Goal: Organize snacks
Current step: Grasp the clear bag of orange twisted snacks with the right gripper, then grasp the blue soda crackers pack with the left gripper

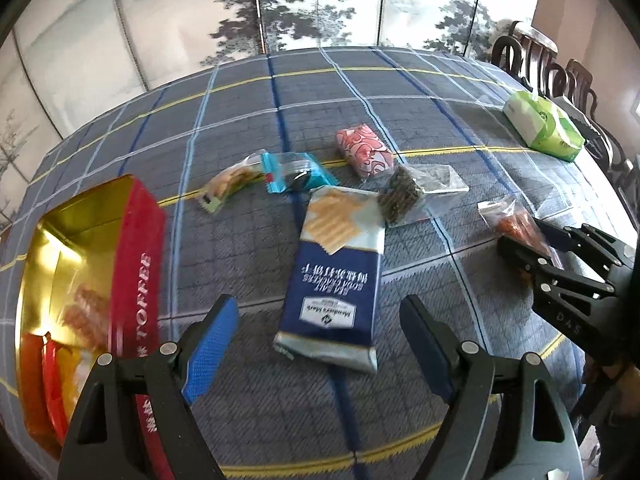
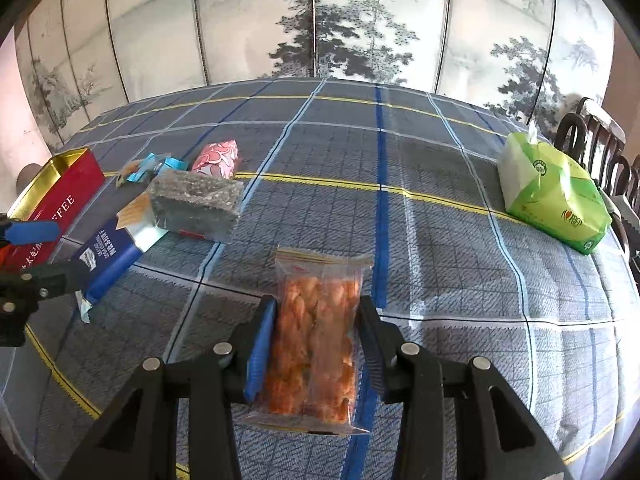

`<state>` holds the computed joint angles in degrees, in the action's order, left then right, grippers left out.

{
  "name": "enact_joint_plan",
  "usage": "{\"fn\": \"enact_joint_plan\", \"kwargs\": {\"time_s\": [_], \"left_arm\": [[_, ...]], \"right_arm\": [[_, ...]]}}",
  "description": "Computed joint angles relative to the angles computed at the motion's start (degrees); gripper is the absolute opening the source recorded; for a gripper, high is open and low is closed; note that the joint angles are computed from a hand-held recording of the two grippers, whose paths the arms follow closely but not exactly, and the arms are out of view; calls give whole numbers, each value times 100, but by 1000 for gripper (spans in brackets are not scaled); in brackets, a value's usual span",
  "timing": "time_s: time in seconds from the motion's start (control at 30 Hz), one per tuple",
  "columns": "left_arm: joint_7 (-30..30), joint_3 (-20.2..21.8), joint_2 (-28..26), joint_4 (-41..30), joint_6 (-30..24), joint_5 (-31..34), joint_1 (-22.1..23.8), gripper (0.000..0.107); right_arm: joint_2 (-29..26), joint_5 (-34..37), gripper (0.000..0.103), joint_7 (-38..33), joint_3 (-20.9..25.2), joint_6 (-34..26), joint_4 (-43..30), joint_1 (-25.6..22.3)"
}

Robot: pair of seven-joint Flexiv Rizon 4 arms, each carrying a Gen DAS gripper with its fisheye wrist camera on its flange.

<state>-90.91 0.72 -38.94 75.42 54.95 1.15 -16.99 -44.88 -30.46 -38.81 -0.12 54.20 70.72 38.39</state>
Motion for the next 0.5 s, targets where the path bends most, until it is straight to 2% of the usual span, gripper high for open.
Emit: {"fn": "enact_joint_plan", "kwargs": {"time_s": [0.37, 0.43, 0.5], "left_arm": [[-33, 97, -514, -675, -301, 119, -124, 80], [-52, 84, -552, -708, -312, 108, -115, 78], [-50, 22, -545, -660, -244, 45, -66, 67]], "right_arm": [[7, 18, 41, -5, 0, 28, 17, -10], [9, 17, 41, -4, -1, 28, 19, -9], [9, 17, 41, -4, -1, 28, 19, -9]]}}
